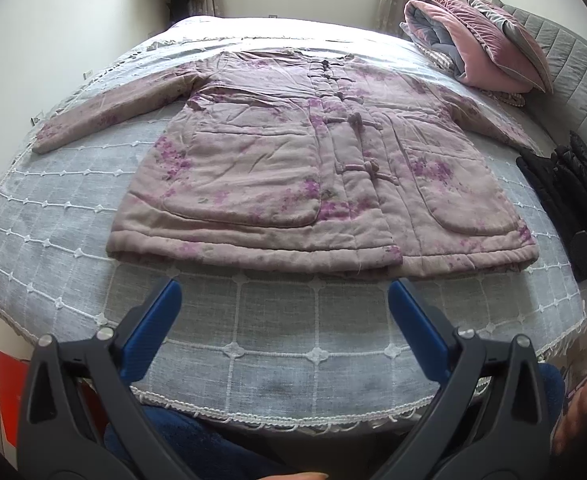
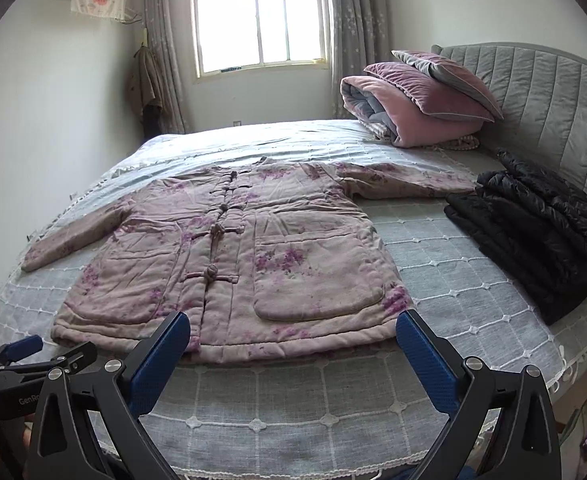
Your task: Fold large clothes
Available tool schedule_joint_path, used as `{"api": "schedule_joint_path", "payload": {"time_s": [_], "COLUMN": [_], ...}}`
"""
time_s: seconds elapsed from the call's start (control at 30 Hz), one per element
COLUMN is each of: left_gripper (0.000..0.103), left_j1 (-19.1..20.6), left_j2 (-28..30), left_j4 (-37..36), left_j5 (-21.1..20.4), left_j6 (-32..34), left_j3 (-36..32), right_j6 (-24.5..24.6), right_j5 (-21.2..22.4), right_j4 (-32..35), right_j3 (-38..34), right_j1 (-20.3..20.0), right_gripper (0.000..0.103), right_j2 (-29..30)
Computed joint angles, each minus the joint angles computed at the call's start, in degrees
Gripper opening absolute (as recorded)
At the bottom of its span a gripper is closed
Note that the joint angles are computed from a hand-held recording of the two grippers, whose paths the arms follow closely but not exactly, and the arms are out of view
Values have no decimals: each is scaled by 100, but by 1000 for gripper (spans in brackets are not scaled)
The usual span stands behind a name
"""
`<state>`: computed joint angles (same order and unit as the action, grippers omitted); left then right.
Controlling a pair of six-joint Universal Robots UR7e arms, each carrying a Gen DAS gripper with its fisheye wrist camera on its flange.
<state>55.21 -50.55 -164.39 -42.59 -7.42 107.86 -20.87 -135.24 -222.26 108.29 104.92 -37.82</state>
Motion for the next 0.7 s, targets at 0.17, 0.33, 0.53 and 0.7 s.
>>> {"api": "schedule_joint_path", "payload": {"time_s": [0.17,0.33,0.53,0.7], "left_gripper": [103,103,103,103], "left_j1": [3,-7,-2,11], "left_j2": [29,58,89,154], "left_j4": [-116,-205,-325,-613], "left_j5": [-12,43,92,97], "left_j6": [58,111,240,380], "left_j3": [21,37,47,68], "right_j6": [58,177,156,61], "right_j5": [66,-27,-154,-194], "right_j4": [187,446,567,505], "right_j3": [30,36,21,-12], "right_j1": [-38,-49,-62,-68], "right_gripper": [103,103,103,103], "right_j2": [-32,-72,-70,-26]}}
